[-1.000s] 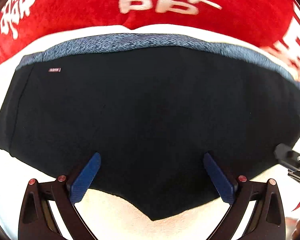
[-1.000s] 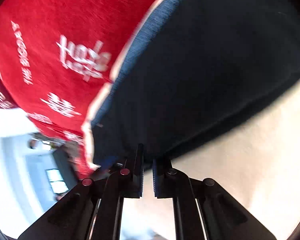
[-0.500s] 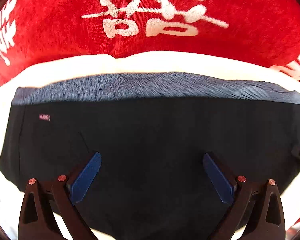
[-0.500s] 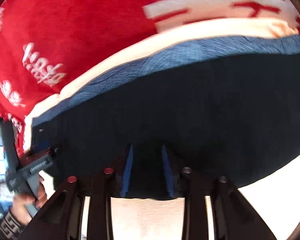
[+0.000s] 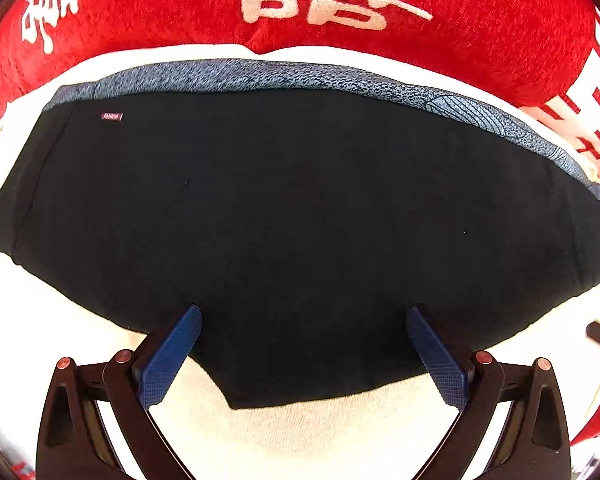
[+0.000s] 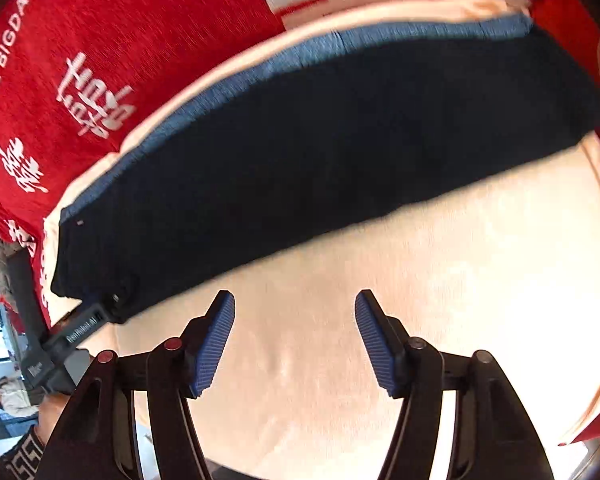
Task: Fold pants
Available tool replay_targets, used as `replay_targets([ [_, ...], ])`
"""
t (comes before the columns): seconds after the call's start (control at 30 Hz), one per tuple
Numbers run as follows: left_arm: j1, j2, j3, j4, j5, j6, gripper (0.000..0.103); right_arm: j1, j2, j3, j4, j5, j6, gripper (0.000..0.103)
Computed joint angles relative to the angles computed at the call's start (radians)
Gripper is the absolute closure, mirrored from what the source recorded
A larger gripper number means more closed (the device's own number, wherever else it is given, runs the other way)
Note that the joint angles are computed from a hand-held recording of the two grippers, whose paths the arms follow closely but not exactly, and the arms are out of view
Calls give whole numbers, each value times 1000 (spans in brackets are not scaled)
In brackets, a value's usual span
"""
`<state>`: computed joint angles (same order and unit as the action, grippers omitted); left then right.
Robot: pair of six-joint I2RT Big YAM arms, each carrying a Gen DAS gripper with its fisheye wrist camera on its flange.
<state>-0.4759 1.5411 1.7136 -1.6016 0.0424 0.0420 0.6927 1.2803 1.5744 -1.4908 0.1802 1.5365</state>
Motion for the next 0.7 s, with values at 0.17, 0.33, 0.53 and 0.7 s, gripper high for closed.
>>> replay_targets([
  [0.17,7,52,46,-8,12,21,0,-119,92,93,42,7,-242,37],
  [0.33,-5,100,88,-1,1,13,0,-229,180,126,86,-86,-371,57],
  [0.53,-10,109,95,2,5,2,0,-270,222,203,-37,22,-365,56],
  [0.7,-10,135,132,-34,7,-3,0,-207,121,139,13,-39,-307,44],
])
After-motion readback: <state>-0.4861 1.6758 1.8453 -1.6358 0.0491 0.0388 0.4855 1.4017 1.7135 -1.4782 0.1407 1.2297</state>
